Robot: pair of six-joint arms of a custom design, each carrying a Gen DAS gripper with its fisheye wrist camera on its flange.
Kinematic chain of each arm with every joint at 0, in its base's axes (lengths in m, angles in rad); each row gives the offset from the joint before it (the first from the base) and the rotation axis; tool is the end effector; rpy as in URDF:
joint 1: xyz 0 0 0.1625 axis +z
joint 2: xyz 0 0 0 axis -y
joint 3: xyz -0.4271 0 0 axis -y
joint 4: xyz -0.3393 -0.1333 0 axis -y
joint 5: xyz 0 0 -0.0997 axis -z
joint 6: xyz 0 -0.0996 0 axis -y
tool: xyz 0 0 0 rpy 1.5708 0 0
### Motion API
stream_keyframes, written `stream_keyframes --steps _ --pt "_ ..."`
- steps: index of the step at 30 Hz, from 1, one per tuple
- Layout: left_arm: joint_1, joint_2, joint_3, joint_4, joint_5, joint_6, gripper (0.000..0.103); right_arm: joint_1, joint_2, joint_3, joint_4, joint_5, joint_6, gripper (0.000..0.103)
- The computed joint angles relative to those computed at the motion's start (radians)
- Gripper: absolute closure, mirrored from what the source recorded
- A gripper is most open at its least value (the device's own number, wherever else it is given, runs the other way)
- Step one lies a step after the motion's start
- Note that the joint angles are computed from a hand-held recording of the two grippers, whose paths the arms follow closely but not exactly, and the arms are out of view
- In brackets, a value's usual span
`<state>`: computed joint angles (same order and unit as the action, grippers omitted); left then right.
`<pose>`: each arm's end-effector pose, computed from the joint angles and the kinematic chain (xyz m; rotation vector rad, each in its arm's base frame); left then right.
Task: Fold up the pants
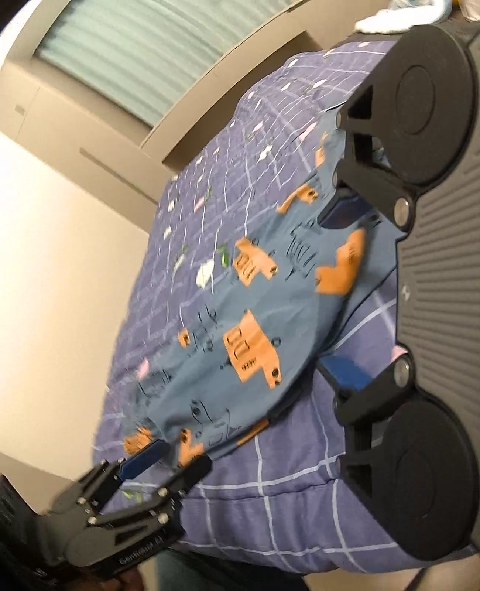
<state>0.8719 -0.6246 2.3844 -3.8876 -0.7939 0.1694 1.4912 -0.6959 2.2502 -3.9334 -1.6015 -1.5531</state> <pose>-0.1050 -0.4407 0.0714 0.7485 2.2763 -0.9117 0.0921 -0.4831 0.1004 1.6309 -1.8217 0.6889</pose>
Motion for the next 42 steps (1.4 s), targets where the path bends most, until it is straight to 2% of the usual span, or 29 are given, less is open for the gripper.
stream_keyframes --steps 2,4,8,12,16,22,25,28,30,32,36,38,42 --pt "-0.011 0.027 -0.023 -0.029 0.001 -0.022 0.001 -0.027 -0.020 0.023 -0.031 0.034 0.033 0.001" --pt "-0.010 0.045 -0.056 -0.031 -0.018 -0.044 0.001 -0.062 -0.039 0.046 -0.077 0.082 0.073 0.000" --pt "0.004 0.086 -0.154 -0.003 -0.078 -0.068 0.001 -0.112 -0.098 0.058 -0.077 0.119 0.164 0.000" --pt "0.019 0.144 -0.281 0.000 -0.154 -0.037 0.001 -0.136 -0.163 0.024 -0.009 0.107 0.242 0.000" --pt "0.053 0.196 -0.438 0.063 -0.254 -0.036 0.001 -0.135 -0.203 -0.062 0.088 0.079 0.266 0.000" --pt "0.111 0.239 -0.640 0.265 -0.358 -0.148 0.001 -0.073 -0.187 -0.326 0.355 -0.005 0.322 0.000" --pt "0.132 0.254 -0.703 0.339 -0.368 -0.213 0.001 -0.034 -0.130 -0.504 0.517 -0.063 0.368 0.000" --pt "0.151 0.256 -0.737 0.408 -0.386 -0.281 0.007 -0.002 -0.050 -0.694 0.679 -0.126 0.446 0.000" --pt "0.163 0.256 -0.748 0.429 -0.412 -0.313 0.017 0.014 0.009 -0.816 0.767 -0.166 0.496 0.000" --pt "0.176 0.253 -0.750 0.441 -0.439 -0.332 0.021 0.034 0.078 -0.948 0.862 -0.221 0.554 0.004" --pt "0.192 0.258 -0.778 0.485 -0.462 -0.388 0.033 0.056 0.189 -1.148 0.976 -0.316 0.635 0.012" --pt "0.198 0.262 -0.793 0.505 -0.463 -0.405 0.037 0.062 0.225 -1.209 1.008 -0.346 0.659 0.017" --pt "0.198 0.269 -0.821 0.546 -0.445 -0.430 0.043 0.072 0.278 -1.291 1.050 -0.399 0.675 0.020"
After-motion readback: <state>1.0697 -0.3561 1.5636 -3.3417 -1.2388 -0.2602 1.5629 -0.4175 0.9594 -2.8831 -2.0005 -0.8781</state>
